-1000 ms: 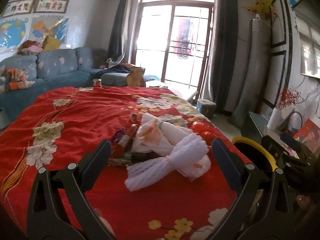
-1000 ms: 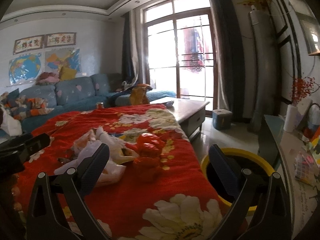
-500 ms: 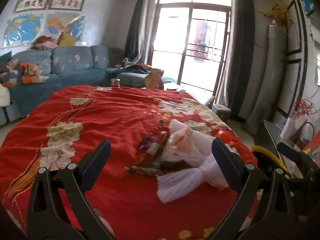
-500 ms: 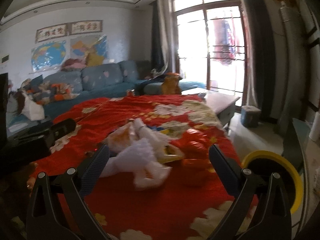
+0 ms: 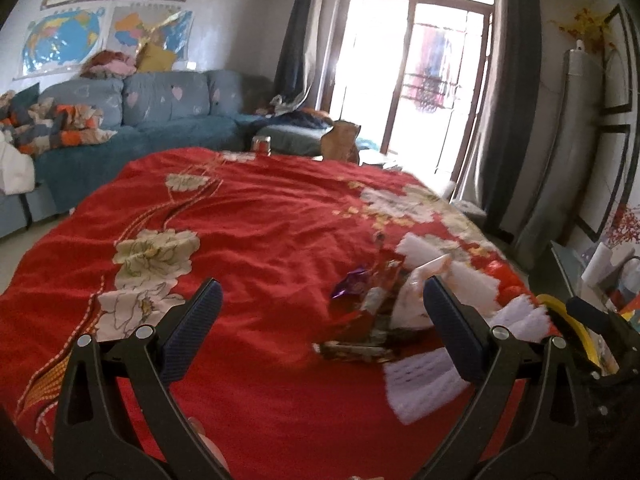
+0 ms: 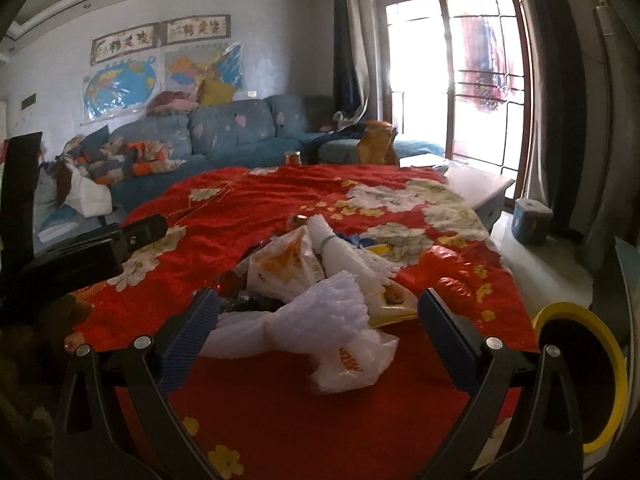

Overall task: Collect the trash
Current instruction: 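Grasp the white foam net with the right tool while the left tool grasps the red snack packet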

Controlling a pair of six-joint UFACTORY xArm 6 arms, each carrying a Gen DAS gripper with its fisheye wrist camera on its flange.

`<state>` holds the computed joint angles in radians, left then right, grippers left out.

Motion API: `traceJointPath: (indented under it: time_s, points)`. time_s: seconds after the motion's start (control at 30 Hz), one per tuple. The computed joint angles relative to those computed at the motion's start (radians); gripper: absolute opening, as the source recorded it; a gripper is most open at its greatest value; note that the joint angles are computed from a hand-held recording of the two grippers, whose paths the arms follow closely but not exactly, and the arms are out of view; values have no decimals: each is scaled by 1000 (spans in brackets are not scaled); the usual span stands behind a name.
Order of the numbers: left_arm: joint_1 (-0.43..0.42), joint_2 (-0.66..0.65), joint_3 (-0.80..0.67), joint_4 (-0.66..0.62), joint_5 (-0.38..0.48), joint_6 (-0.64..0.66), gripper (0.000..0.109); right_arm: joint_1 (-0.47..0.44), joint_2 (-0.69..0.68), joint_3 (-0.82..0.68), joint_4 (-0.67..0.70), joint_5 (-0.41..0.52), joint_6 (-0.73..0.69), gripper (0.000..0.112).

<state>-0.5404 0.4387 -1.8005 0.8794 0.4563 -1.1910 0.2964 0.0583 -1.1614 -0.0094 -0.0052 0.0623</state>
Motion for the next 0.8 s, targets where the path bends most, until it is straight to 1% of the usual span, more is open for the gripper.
traceJointPath:
  time_s: [0.03, 0.13, 0.2, 0.23, 0.27, 0.3, 0.33, 0.37, 0.4, 0.43, 0.47, 0.53, 0.57, 0.6, 0.63, 0.67, 0.7, 0.73, 0.8]
  points:
    - [5, 8, -7, -23, 1, 21, 92, 7, 12, -19, 62, 21, -59, 97]
    - [19, 53, -57, -133, 16, 135, 92, 16, 42, -58, 220, 54, -202, 97]
    - [26, 95, -107, -270, 31, 267, 92, 18, 57, -81, 276, 77, -256, 97]
    - [31, 114, -127, -336, 32, 321, 92, 17, 62, -88, 281, 83, -260, 97]
    - [36, 134, -147, -424, 29, 390, 92, 16, 72, -102, 312, 98, -287, 96]
    - [38, 155, -173, -485, 42, 443, 92, 16, 81, -116, 339, 114, -309, 96]
    - [38, 172, -198, -507, 62, 463, 92, 13, 90, -132, 368, 134, -328, 96]
    - [40, 200, -238, -561, 80, 516, 92, 13, 96, -143, 392, 149, -345, 92]
    - [42, 220, -262, -607, 80, 565, 92, 12, 103, -153, 412, 163, -361, 86]
    - [43, 238, -286, -628, 86, 588, 92, 11, 110, -163, 424, 176, -374, 83]
    - [43, 262, -323, -666, 100, 629, 92, 9, 116, -174, 444, 191, -392, 77]
    - [42, 294, -370, -727, 114, 697, 92, 9, 121, -183, 484, 210, -429, 62]
    - [40, 315, -403, -763, 128, 740, 90, 10, 121, -188, 513, 224, -455, 47]
    - [39, 333, -432, -789, 140, 771, 86, 10, 121, -196, 558, 248, -504, 40]
    - [39, 350, -460, -810, 154, 799, 81, 11, 121, -197, 561, 251, -511, 38]
    - [37, 383, -517, -835, 190, 834, 79, 13, 117, -192, 572, 249, -530, 33]
    - [36, 408, -560, -853, 217, 856, 74, 15, 113, -187, 577, 247, -539, 31]
    - [36, 439, -612, -872, 247, 873, 69, 16, 109, -182, 582, 246, -545, 31]
    - [38, 509, -731, -919, 309, 910, 63, 18, 98, -171, 602, 243, -564, 28]
